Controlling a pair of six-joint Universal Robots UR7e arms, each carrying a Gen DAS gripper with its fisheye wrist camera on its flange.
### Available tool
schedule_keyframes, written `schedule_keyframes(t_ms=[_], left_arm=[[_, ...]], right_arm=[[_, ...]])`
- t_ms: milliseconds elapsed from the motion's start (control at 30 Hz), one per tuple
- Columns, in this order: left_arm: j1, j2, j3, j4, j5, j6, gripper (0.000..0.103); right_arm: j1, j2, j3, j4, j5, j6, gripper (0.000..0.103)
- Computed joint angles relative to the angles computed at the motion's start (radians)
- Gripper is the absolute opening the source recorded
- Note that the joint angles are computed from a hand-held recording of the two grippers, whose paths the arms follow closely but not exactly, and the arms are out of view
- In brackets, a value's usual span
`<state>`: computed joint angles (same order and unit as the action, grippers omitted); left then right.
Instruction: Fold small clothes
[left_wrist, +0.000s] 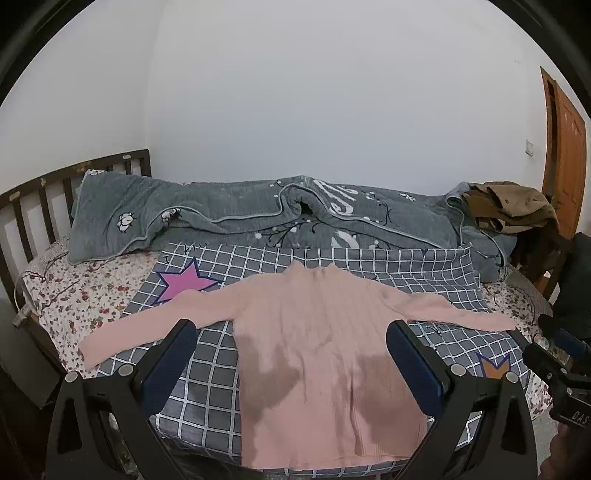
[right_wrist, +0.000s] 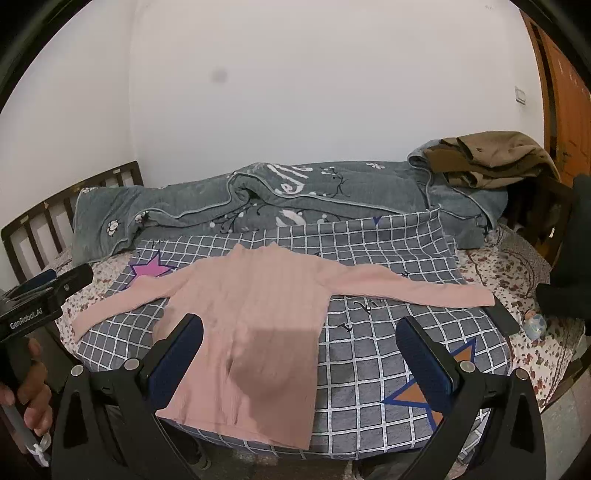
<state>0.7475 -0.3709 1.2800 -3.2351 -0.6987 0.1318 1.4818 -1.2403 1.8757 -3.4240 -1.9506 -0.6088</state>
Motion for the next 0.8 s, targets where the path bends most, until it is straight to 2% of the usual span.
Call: schedule_keyframes(t_ms=[300,800], left_arm=[[-0.003,-0.013,0.027,-0.028,-0.005,0.004,0.103],[0.006,-0.013,0.019,0.006,-0.018,-0.019,0.103]], right_arm=[[0.014,-0.003,0.007,-0.015,-0.009,-0.013,0.102],[0.007,-0.015,0.015,-0.016,0.001,-0.004,0.102]])
